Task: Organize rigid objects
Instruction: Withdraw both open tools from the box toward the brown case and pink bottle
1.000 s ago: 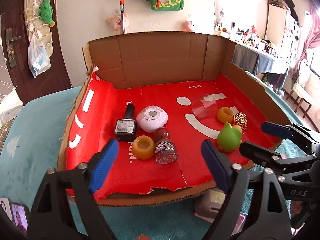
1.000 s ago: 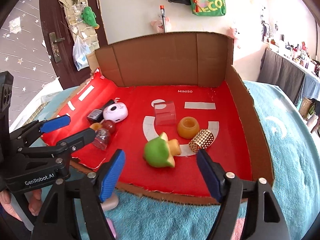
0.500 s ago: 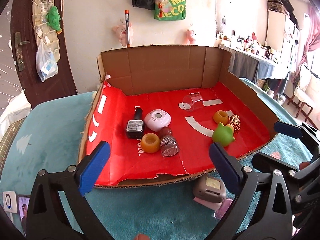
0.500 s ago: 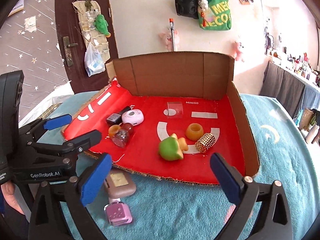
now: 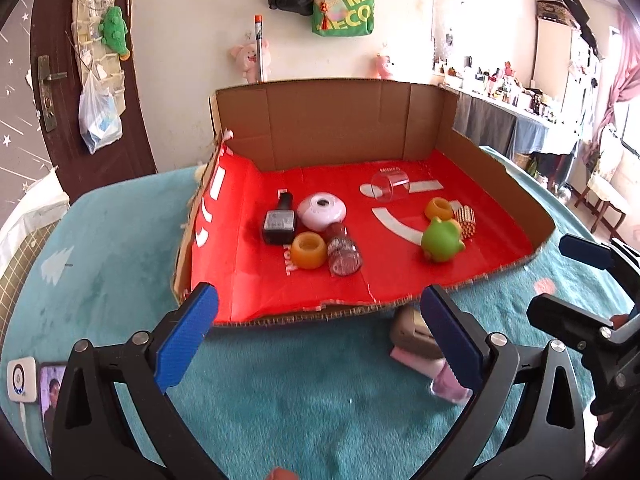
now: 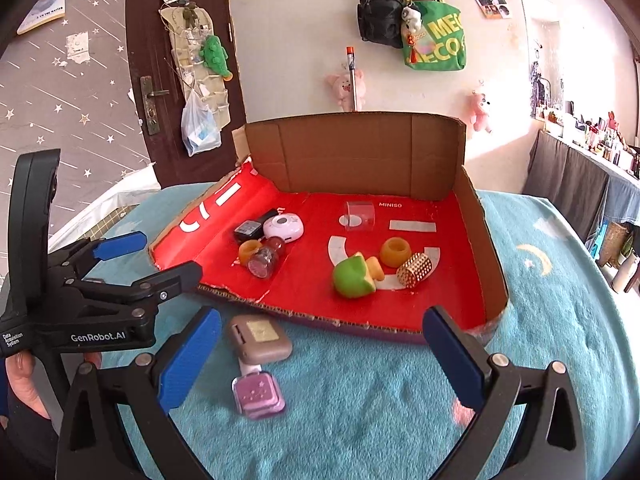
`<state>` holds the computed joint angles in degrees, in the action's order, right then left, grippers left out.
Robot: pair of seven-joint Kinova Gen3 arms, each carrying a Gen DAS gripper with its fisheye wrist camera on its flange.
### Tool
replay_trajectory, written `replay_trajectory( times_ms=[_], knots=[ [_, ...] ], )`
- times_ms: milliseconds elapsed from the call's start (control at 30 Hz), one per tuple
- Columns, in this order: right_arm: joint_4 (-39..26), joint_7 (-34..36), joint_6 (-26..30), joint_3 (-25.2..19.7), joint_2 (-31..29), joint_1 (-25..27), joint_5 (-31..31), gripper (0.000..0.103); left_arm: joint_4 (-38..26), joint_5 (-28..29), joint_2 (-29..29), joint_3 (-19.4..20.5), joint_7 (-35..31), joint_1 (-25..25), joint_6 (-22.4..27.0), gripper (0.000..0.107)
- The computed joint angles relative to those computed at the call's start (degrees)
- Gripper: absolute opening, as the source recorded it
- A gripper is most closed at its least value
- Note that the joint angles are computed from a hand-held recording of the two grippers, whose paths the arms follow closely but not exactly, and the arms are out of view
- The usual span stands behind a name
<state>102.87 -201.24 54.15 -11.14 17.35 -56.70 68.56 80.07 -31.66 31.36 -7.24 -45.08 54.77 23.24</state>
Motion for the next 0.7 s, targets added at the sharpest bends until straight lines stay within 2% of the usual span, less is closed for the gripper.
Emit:
replay_trajectory(
  times_ms=[300, 500, 600, 700],
  knots=[
    [1.7, 1.0, -2.4, -0.8, 0.4, 0.1, -2.7, 0.103, 1.0, 3.8, 0.3, 3.7, -4.0, -2.5, -0.1, 0.103],
    [0.2, 7.6, -3.8, -0.2, 2.8, -0.9, -5.9, 0.103, -1.9, 8.3, 2.0, 8.1, -9.9, -5.6, 2.1, 0.103],
    [0.2, 8.2, -5.3, 0.7, 3.1, -1.2, -6.7, 0.103, -4.1, 11.2, 3.3, 10.5, -14.2, -7.3, 3.8, 0.103],
    [0.3, 8.4, -6.7, 1.4, 3.2, -1.2, -7.4, 0.103, -6.7, 13.2, 4.9, 10.9, -16.7, -7.3, 5.9, 0.103]
  ],
)
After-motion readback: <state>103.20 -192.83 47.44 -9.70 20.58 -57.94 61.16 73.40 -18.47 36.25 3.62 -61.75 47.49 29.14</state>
